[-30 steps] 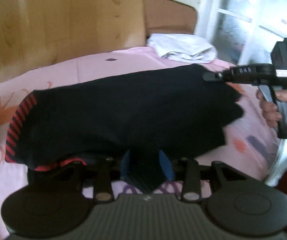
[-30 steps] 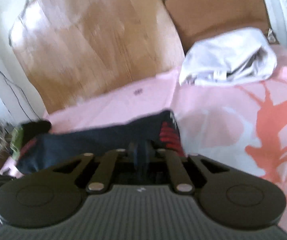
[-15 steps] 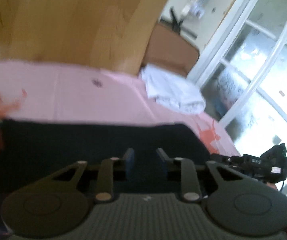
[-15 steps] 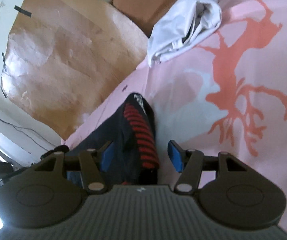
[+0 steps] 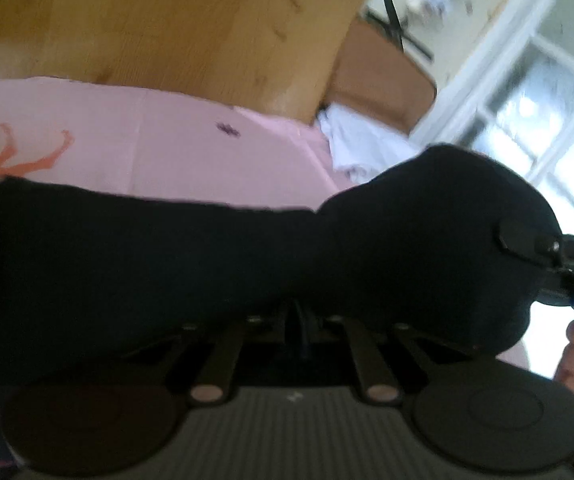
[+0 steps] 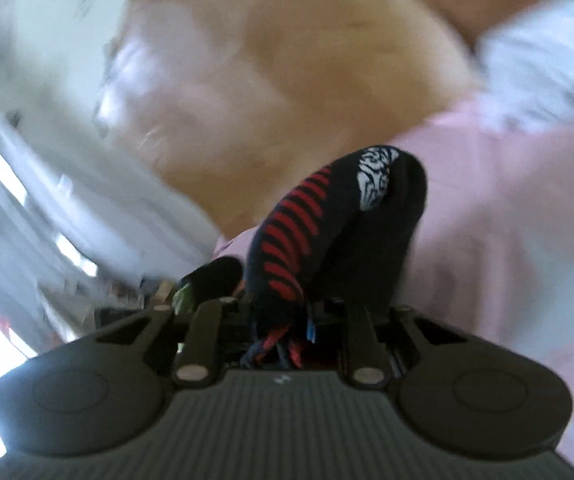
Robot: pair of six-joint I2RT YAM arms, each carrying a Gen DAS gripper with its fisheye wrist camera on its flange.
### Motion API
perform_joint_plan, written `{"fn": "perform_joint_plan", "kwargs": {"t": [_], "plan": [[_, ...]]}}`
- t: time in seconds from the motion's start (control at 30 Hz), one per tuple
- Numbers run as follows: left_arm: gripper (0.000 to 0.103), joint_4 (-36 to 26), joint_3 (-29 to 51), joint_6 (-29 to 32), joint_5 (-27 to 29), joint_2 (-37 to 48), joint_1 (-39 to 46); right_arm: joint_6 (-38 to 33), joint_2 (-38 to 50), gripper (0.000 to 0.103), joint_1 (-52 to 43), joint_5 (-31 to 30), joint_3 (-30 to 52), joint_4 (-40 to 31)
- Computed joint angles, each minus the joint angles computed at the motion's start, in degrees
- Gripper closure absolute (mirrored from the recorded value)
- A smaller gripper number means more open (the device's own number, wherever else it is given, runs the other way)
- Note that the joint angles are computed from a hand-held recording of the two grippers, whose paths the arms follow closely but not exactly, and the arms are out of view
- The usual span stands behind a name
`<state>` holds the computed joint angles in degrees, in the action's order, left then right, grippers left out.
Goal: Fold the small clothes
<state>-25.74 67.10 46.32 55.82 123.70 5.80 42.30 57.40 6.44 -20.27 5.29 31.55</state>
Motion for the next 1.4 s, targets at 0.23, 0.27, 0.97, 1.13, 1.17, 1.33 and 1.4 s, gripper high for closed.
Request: {"fn": "perform_joint_plan", "kwargs": {"t": [0.23,0.27,0.97,1.13,1.17,1.33,1.4], "plan": [[0.071,-3.4,11.7,-8.0,15.3,3.1,19.5,-11.3,30.5,0.08,17.3,5.4,27.4,-3.4],[0.07,-2.6,12.7,-9.8,15.7,3.5,21.2,-12.5,35.4,0.08,18.7,5.2,31.6,-4.7],[0.006,2.3,15.3,-14.0,4.9,8.0,14.4,-6.9,30.2,0.045,12.7,10.2,13.4,11.5],[0.003,11.5,8.8,-14.5,-0.6,5.5,12.8,0.0,39.7,0.038,9.8,6.6,11.1,21.4],[0.002,14.8,6.4,-14.5,-2.1,4.5,12.4,0.8,42.0,0.037,10.0,5.8,11.9,23.0],[0.0,30.5,-4.1,-14.8,-7.2,1.7,10.8,2.2,50.2,0.02,11.5,4.1,16.8,23.4],[0.0,33.9,-5.6,-15.7,-6.7,2.2,11.1,2.0,52.3,0.019,13.5,6.3,16.9,27.2]]}}
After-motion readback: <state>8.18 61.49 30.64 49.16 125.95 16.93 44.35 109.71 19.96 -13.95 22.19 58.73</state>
